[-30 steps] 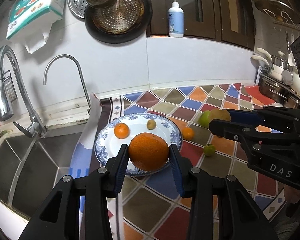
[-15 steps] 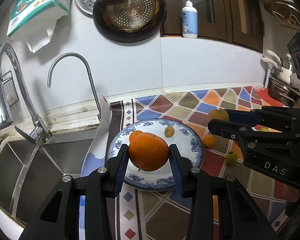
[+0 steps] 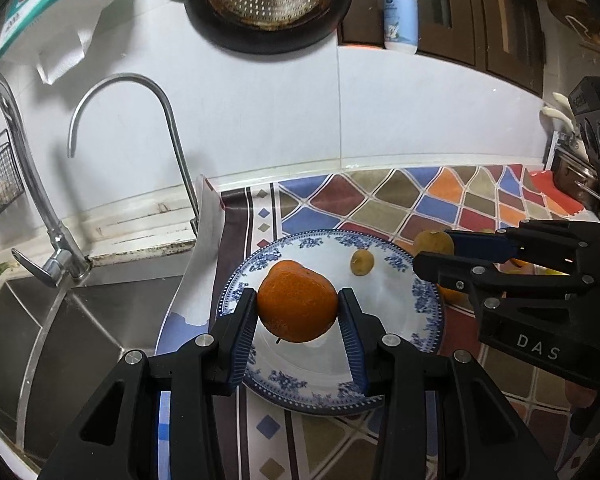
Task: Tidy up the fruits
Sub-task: 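Carry both fruits onto the plate and open both tools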
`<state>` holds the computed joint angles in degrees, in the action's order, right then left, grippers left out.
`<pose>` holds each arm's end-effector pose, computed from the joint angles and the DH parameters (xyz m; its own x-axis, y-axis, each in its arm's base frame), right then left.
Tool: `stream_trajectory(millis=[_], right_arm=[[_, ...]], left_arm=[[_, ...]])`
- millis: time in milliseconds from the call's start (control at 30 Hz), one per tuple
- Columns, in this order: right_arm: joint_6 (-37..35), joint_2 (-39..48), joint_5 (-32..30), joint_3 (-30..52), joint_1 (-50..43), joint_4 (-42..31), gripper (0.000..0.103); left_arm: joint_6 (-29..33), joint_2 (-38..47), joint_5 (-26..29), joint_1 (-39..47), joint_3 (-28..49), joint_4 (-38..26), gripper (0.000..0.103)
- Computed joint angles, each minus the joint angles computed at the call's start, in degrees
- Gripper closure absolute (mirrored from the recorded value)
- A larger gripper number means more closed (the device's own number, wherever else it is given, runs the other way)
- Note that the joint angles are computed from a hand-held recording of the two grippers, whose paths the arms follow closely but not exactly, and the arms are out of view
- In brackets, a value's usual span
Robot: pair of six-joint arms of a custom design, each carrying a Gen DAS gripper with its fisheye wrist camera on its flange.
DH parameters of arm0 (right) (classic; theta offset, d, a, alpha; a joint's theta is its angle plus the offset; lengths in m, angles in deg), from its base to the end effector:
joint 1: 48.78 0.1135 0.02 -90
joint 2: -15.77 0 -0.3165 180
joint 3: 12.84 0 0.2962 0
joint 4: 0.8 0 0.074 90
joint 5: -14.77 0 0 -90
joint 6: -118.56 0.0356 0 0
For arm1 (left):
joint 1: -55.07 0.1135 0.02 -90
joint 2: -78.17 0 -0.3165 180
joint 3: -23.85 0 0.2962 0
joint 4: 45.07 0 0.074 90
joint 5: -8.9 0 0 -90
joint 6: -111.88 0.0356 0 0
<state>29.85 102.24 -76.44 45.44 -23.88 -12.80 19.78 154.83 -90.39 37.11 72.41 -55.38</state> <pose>0.3129 0.1461 0.2188 -0.5950 -0.2514 -0.7634 -0.4223 0.9059 0.0308 0.2812 -0.0851 0.2141 -0.5974 0.1556 -0.7867 0.1622 0.9842 0.0715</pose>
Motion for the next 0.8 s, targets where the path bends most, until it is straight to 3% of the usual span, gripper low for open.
stream_trajectory(millis=[800], right_arm=[[0.72,15.14,-2.59,8.54,-1.84,-2.19,0.074]], left_arm=[[1.75,15.19,3.92,3.95,6.17,1.31,0.062]])
